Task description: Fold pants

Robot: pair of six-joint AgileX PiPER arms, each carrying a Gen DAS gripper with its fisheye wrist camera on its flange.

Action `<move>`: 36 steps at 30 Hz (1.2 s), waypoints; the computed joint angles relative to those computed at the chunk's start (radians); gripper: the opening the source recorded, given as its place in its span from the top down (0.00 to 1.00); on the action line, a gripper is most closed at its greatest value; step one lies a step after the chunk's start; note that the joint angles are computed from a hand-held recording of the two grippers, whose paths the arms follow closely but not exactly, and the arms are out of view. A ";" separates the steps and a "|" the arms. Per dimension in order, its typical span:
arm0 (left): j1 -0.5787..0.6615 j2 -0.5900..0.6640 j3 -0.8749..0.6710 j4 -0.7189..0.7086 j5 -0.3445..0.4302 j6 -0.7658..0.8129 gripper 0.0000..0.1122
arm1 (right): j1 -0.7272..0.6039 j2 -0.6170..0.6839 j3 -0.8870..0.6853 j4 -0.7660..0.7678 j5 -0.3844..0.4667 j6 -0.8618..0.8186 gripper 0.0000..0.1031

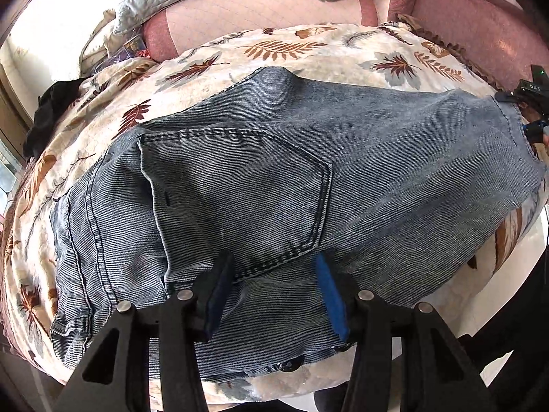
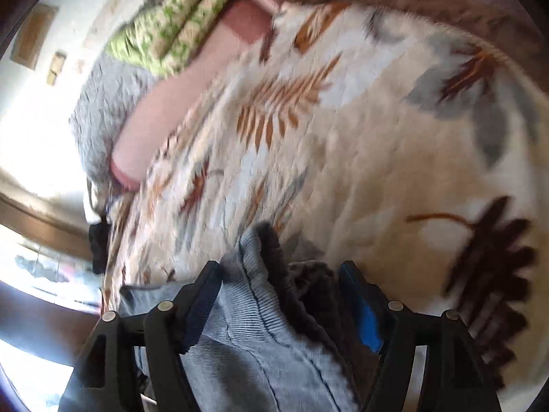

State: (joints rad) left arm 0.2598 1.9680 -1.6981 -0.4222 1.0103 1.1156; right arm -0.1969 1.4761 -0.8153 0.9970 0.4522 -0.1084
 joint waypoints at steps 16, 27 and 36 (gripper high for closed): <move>-0.030 -0.007 0.015 0.038 -0.022 -0.068 0.47 | 0.115 -0.010 -0.064 -0.414 -0.179 0.304 0.67; -0.024 -0.013 0.030 0.016 -0.032 -0.058 0.46 | 0.119 -0.221 0.101 -1.269 -0.269 1.241 0.47; -0.029 0.007 -0.022 0.021 0.032 -0.100 0.37 | 0.485 -0.131 0.015 -1.334 0.050 1.194 0.64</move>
State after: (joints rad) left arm 0.2308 1.9754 -1.7205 -0.4007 1.0427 1.0157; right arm 0.2883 1.3447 -0.8003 -0.3373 0.5024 1.0860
